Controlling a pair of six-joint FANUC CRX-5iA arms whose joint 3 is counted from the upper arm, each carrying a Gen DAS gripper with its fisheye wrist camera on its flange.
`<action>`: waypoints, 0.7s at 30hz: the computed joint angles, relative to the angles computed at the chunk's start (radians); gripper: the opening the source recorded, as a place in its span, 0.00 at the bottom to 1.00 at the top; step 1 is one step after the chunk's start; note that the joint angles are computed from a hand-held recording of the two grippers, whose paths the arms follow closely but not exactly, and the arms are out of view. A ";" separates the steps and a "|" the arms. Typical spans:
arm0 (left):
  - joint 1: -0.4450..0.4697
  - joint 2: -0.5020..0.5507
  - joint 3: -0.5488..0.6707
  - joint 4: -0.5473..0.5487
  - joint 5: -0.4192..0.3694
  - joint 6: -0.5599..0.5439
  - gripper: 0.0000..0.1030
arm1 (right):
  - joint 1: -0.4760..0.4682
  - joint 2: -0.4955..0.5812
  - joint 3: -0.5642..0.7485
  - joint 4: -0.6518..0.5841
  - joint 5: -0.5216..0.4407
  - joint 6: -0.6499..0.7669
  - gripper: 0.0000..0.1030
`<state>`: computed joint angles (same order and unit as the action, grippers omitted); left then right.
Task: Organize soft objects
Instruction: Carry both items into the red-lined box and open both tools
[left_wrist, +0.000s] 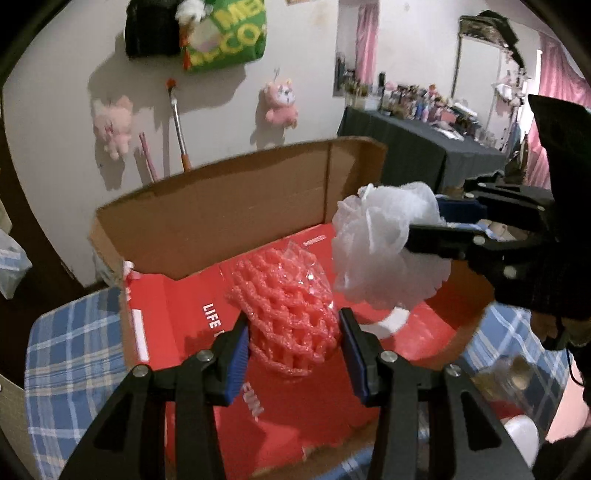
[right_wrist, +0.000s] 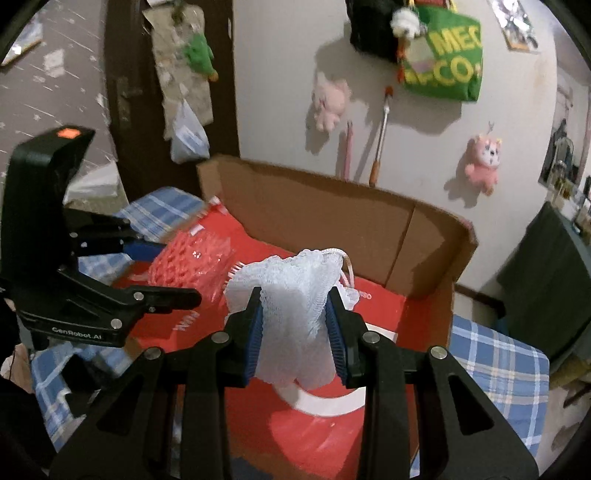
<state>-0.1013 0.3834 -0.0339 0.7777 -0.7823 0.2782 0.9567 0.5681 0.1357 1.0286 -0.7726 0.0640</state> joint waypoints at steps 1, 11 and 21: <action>-0.008 0.025 0.037 -0.034 -0.003 0.040 0.47 | -0.005 0.018 0.032 -0.033 -0.020 0.034 0.29; -0.061 0.227 0.339 -0.291 -0.029 0.345 0.47 | -0.075 0.215 0.396 -0.354 -0.179 0.278 0.29; -0.080 0.293 0.431 -0.385 -0.039 0.447 0.49 | -0.101 0.289 0.514 -0.448 -0.236 0.342 0.34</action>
